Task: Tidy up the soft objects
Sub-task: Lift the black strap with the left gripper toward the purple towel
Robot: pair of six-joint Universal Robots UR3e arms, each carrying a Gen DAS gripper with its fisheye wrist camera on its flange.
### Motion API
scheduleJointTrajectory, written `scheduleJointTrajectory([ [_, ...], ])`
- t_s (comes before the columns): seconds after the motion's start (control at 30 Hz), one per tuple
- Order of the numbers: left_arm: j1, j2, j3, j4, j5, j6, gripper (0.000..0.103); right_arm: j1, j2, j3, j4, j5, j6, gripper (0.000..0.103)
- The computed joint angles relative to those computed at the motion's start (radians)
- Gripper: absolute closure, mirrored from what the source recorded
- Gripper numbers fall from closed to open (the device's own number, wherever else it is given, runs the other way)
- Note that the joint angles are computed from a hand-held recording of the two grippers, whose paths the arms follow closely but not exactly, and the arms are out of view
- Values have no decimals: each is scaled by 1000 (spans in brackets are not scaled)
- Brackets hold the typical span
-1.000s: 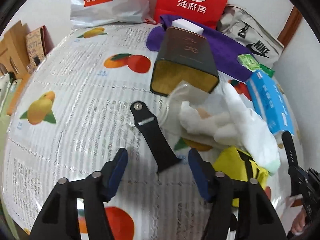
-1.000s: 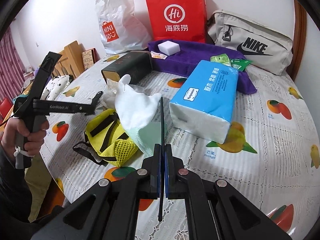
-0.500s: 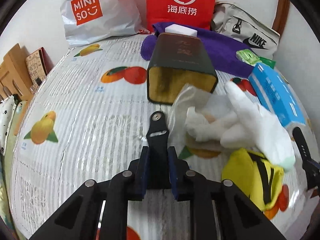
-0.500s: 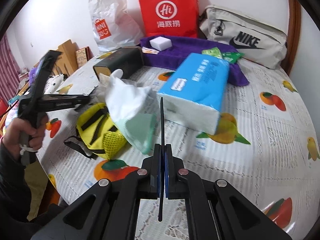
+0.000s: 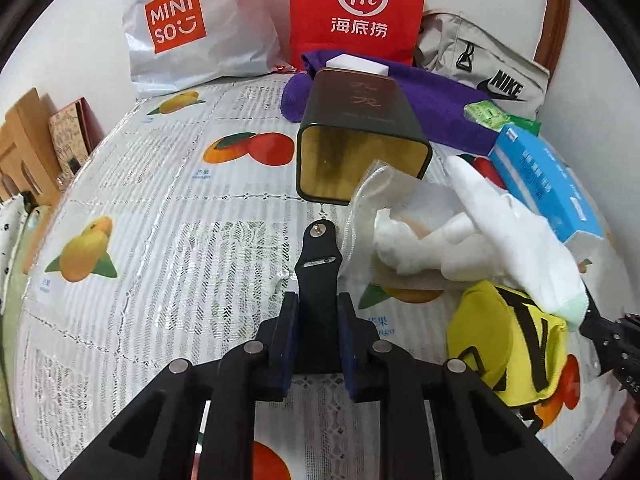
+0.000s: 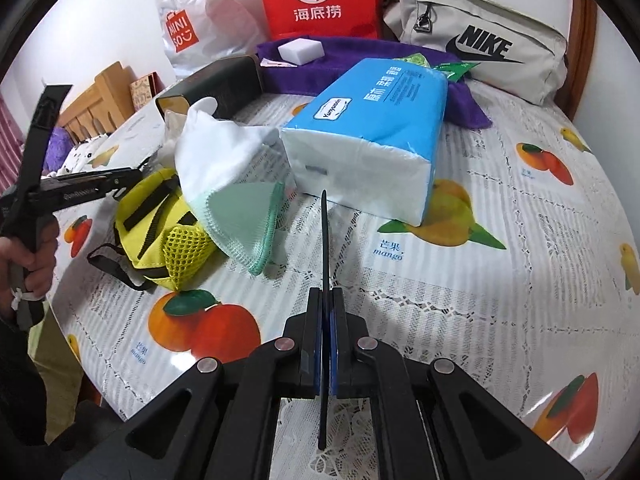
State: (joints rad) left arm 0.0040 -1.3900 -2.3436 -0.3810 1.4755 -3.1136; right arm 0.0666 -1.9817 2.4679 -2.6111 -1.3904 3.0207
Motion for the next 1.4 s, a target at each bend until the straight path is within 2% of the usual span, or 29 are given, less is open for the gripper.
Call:
scheduleJointTrajectory([
  [0.17, 26, -1, -42, 69, -53, 9, 79, 6, 27, 2, -40, 1, 22, 99],
  [0.37, 61, -2, -78, 124, -91, 20, 84, 8, 59, 12, -104, 3, 29, 100],
  [0.9, 115, 199, -108, -36, -164, 22, 85, -10, -104, 2, 60, -6, 14, 100],
  [1.2, 79, 238, -34, -110, -162, -11, 85, -56, -206, -50, 173, 39, -20, 100],
  [1.4, 59, 221, 63, -163, -159, -36, 85, -65, -192, -129, 205, 50, -36, 100],
])
